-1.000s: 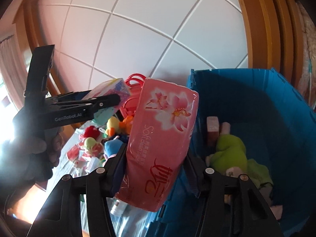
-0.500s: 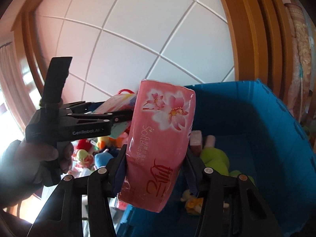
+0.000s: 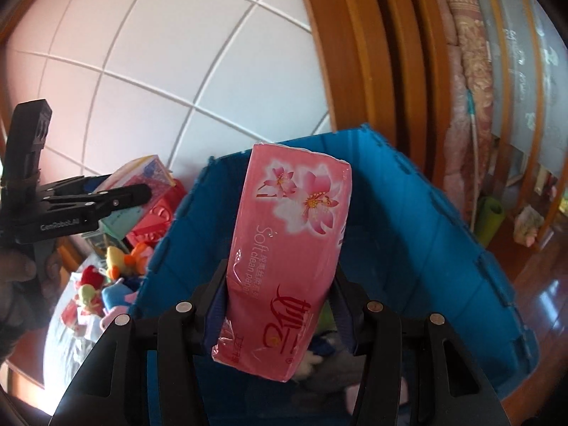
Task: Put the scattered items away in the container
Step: 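Open both grippers to drop the packs into the crate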
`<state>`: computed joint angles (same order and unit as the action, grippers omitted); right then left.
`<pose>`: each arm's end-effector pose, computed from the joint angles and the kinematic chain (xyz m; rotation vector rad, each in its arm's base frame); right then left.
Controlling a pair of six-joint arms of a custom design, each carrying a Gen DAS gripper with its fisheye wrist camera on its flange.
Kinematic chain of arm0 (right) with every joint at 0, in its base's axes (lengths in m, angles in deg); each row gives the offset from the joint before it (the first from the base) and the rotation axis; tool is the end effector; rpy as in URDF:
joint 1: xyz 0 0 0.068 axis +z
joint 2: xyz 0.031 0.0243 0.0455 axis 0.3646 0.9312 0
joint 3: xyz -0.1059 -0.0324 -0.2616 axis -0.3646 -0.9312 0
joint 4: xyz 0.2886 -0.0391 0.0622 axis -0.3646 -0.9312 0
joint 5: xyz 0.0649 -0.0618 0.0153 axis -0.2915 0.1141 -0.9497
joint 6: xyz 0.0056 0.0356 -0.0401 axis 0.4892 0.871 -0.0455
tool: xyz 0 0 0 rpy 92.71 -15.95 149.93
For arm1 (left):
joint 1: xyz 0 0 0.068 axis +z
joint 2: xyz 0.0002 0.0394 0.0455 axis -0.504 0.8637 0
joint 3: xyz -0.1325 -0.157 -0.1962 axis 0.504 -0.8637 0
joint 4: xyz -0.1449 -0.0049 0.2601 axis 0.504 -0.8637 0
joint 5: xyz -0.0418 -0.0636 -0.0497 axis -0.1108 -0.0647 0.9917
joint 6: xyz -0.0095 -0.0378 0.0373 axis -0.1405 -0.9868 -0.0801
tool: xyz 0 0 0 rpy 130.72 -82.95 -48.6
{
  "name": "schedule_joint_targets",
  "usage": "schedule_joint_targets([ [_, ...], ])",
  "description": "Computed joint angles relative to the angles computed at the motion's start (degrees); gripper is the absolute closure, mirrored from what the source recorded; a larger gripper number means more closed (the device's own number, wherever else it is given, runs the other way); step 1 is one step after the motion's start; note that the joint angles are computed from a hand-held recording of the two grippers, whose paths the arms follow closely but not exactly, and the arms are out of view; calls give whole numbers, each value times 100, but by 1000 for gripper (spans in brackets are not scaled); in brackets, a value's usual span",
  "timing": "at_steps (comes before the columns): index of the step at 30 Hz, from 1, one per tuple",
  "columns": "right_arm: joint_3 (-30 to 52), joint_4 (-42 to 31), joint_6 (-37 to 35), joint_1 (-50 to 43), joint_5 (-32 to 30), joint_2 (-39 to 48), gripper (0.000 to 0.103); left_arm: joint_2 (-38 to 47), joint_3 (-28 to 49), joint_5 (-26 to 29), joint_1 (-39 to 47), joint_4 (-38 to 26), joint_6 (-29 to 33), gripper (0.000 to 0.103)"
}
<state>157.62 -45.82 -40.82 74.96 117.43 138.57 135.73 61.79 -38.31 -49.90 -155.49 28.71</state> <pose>0.1544 0.1743 0.4455 0.1669 2.1860 0.2449 0.2959 -0.1141 0.5109 0.8432 2.1374 -0.2817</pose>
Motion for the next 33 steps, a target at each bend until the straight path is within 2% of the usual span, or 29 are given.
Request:
schedule_joint_targets([
  [2, -165, 127, -207, -363, -168, -121, 52, 71, 87, -81, -193, -22, -48, 36],
  [14, -665, 1, -174, -843, -218, -717, 52, 451, 456, -427, -1098, -100, -216, 36],
  [26, -770, 137, -342, -1139, -364, -816, 51, 652, 685, -486, -1300, -99, -320, 34],
  [27, -821, 217, -349, -1174, -364, -868, 46, 680, 727, -553, -1315, -107, -382, 31],
  [28, -849, 269, -352, -1224, -388, -902, 40, 682, 719, -623, -1317, -88, -411, 18],
  [29, -854, 295, -348, -1261, -385, -912, 16, 651, 676, -655, -1304, -14, -460, 4],
  [30, -838, 285, -318, -1257, -292, -900, 2, 594, 610, -634, -1265, 79, -520, 1],
  [33, -883, 428, -414, -1301, -229, -883, 0, 662, 750, -542, -1125, 3, -586, 1],
])
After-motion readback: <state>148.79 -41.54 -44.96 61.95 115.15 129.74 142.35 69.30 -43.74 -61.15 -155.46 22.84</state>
